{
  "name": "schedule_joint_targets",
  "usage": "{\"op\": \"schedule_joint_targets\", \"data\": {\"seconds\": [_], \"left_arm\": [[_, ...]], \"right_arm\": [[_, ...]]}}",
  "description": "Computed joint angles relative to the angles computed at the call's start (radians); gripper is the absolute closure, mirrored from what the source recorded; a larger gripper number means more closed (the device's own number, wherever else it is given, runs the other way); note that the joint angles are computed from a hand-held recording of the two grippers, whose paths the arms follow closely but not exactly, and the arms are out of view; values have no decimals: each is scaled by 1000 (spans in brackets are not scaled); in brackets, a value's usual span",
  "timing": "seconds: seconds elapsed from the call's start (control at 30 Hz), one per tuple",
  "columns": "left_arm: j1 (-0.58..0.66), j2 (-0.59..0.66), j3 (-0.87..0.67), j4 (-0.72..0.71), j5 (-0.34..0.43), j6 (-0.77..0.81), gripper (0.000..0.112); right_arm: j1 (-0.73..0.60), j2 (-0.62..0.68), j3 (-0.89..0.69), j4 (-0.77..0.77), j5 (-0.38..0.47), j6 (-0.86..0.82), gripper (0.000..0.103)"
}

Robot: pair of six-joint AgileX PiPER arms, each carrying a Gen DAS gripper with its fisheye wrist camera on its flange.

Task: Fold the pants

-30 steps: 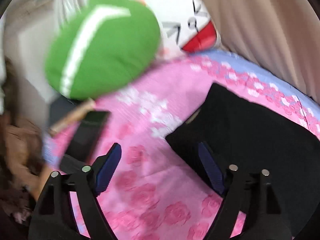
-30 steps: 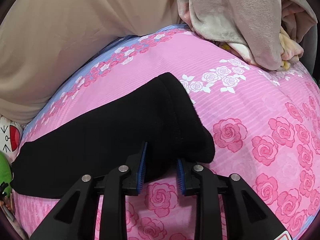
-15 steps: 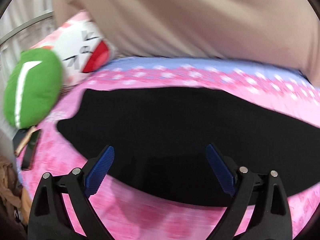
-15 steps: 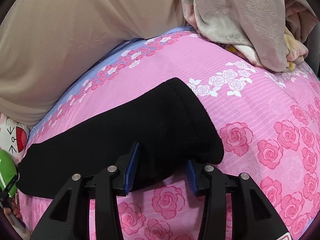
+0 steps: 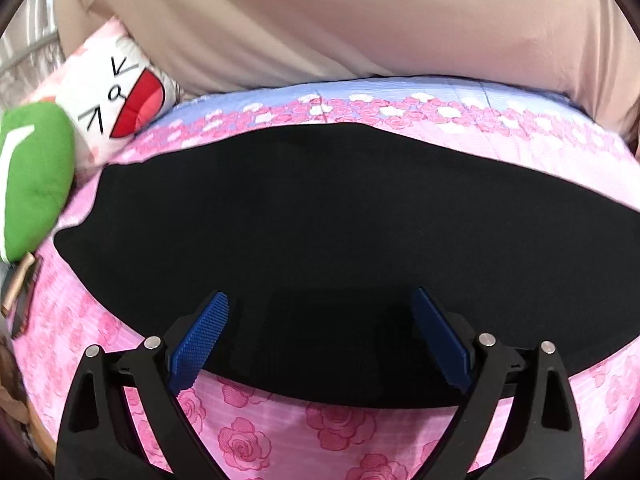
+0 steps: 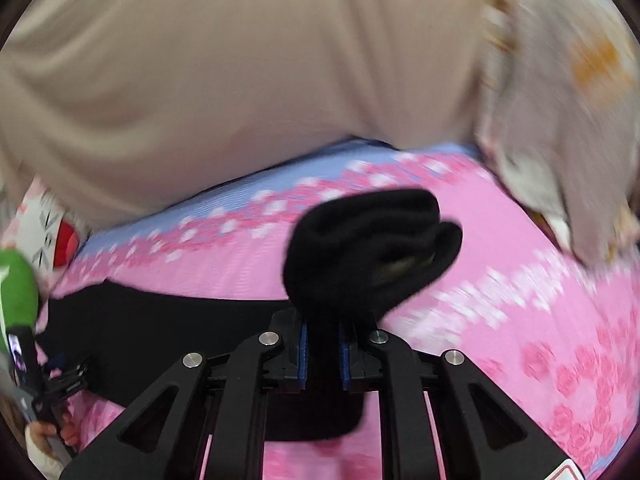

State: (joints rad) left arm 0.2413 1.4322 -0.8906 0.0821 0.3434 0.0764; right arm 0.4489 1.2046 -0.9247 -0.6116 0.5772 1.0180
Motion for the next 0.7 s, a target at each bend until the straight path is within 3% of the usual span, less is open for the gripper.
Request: {"op": "schedule_joint_targets", "data": {"seconds": [0.07, 0.13, 0.27, 0.37, 0.43, 0.5, 0.57, 0.7], "left_arm": [[33, -3, -1, -95, -1, 89, 21], [64, -3, -6, -154, 8, 158, 21], [138, -6, -11, -285, 26, 325, 21], [193, -3, -13, -372, 42, 438, 21], [229, 4, -15, -441, 57, 515, 21], [263, 19, -25, -530, 91, 602, 21], [289, 36, -40, -595, 129, 659, 19], [280, 40, -37, -588, 126, 655, 18]], "right_arm": [[146, 139, -154, -54, 67, 3, 90], [229, 272, -284, -21, 74, -60, 90], [314, 539, -510, 155, 79, -254, 87], [370, 675, -591, 99, 142, -239, 80], [397, 682, -574, 42, 154, -190, 65], [397, 628, -505, 41, 111, -166, 41], [414, 584, -441, -15, 88, -99, 39], [426, 622, -475, -26, 151, -135, 39]]}}
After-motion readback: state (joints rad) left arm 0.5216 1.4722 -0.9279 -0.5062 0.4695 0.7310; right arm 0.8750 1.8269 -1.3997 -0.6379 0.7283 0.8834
